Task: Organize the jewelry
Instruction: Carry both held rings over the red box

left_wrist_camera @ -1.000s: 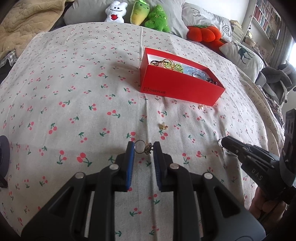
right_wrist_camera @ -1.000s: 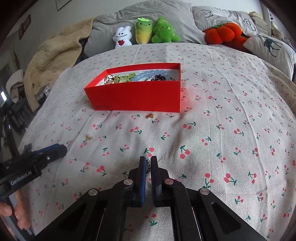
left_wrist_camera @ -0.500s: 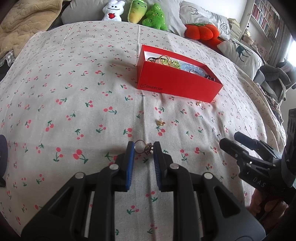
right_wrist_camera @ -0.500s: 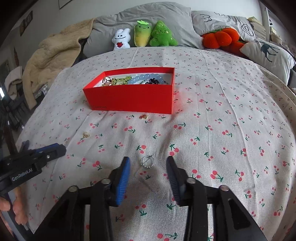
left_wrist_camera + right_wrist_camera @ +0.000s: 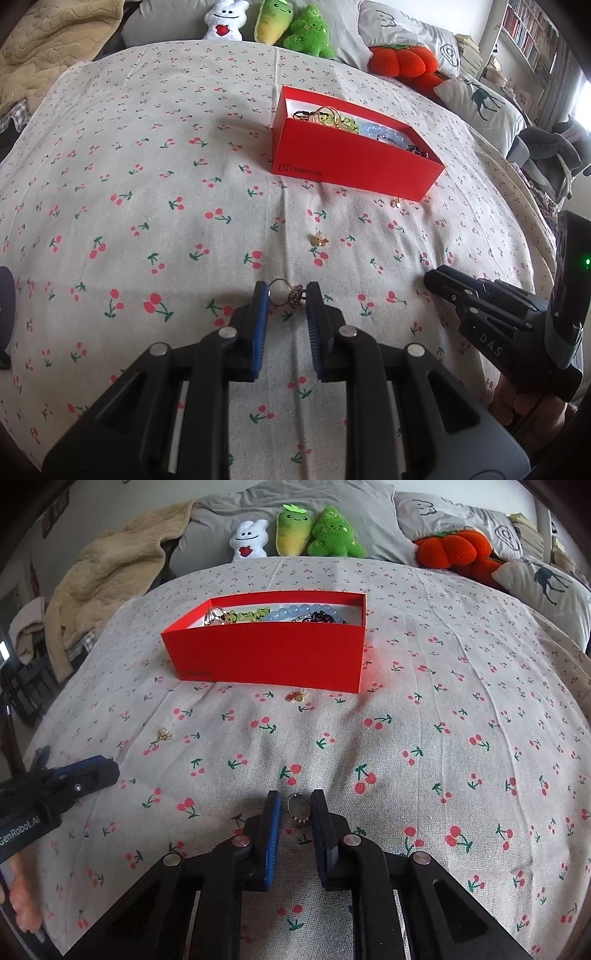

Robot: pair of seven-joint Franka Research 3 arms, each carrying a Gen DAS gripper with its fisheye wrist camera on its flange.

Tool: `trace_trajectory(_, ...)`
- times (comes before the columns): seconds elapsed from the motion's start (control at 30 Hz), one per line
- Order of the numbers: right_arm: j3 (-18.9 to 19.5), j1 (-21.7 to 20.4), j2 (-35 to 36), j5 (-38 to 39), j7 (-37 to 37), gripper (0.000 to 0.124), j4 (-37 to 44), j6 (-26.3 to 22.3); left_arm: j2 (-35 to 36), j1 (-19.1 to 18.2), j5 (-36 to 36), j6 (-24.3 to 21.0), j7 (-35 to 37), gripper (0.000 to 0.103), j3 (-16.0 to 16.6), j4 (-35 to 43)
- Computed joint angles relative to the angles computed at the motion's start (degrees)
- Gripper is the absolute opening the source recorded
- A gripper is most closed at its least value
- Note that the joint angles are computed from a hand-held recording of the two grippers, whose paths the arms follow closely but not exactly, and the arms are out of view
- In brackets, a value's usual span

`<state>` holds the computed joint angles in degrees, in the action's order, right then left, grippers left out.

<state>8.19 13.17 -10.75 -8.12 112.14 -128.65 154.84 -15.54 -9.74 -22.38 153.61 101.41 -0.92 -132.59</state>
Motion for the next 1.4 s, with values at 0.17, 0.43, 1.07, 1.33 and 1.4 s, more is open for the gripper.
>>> trace_trajectory(0.17,-0.1,0.0,-0.5,0.6,-0.6,0.005,-0.3,0.3,-0.6,0.1,0.8,-0.1,-0.3,0.022,-0.2,0.0)
trace_trajectory(0.43,-2.8,0.4,-1.9,9.2,-5.1,0.003,-1.0,1.4,-1.1,0.1,1.8,0.0,-0.5,0.022,0.2,1.0)
trace_trajectory(1.07,-2.9,-1.4,-0.6,14.4,-11.0,0.003,7.7,-2.5,3.3,0.6,4.0,-2.0,-0.9,0.022,-1.7,9.4)
trace_trajectory(1.33,-3.8,0.0,4.9,16.4,-12.7,0.003,15.6,-4.6,8.8,1.9,4.2,-3.8,0.8,0.022,-3.3,16.6)
trace_trajectory(1.4,-4.0,0.1,6.5,16.2,-12.3,0.003,17.7,-5.0,10.6,2.5,4.1,-4.5,0.8,0.022,-3.9,18.8)
